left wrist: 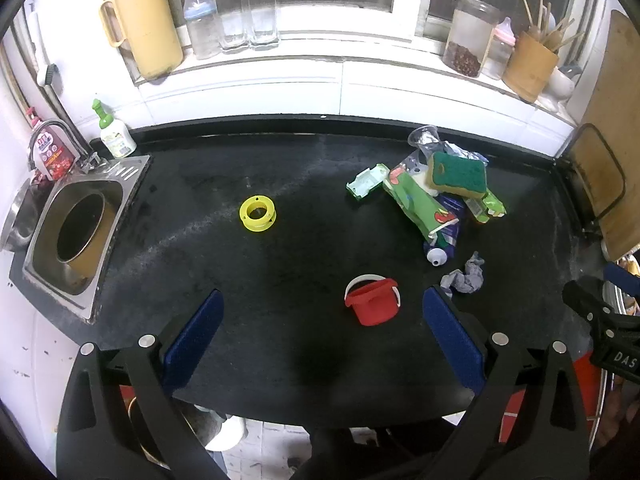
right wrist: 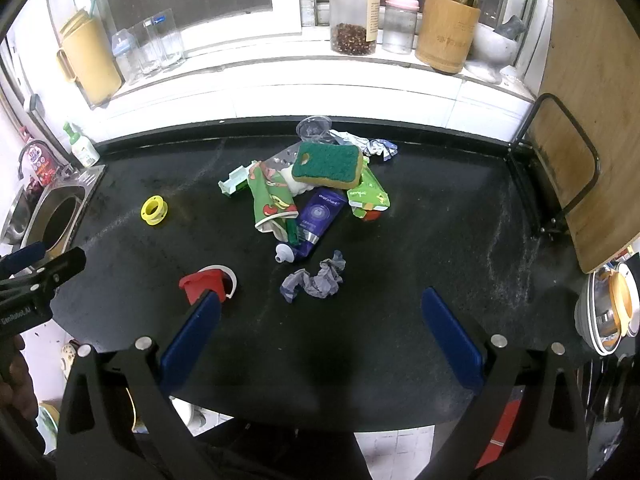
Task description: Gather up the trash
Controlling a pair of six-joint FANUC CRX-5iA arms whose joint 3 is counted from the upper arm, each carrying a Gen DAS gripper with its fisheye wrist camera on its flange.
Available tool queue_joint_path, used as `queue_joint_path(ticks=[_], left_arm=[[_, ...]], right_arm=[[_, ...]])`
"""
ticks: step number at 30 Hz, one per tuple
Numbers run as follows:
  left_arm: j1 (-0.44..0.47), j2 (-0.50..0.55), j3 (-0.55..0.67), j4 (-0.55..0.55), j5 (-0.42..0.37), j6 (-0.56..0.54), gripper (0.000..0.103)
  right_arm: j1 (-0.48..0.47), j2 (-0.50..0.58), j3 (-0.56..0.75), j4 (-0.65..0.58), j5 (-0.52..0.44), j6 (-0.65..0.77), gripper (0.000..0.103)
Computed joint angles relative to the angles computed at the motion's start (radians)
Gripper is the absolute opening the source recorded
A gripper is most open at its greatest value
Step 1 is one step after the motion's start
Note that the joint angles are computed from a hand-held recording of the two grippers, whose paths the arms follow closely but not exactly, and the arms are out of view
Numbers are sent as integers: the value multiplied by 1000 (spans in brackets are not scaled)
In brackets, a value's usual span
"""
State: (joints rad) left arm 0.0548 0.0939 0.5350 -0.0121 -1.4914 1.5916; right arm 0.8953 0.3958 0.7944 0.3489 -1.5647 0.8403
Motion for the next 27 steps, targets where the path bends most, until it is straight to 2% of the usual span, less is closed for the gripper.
queue_joint_path(ticks=[25, 27], left_arm=[[8, 5, -17, 11, 0, 10, 97], [8, 5, -17, 10, -1, 12, 97]], right_arm=[[-7, 12, 18, -2, 0, 8, 97], [-5, 36, 50, -1, -11, 10, 97]])
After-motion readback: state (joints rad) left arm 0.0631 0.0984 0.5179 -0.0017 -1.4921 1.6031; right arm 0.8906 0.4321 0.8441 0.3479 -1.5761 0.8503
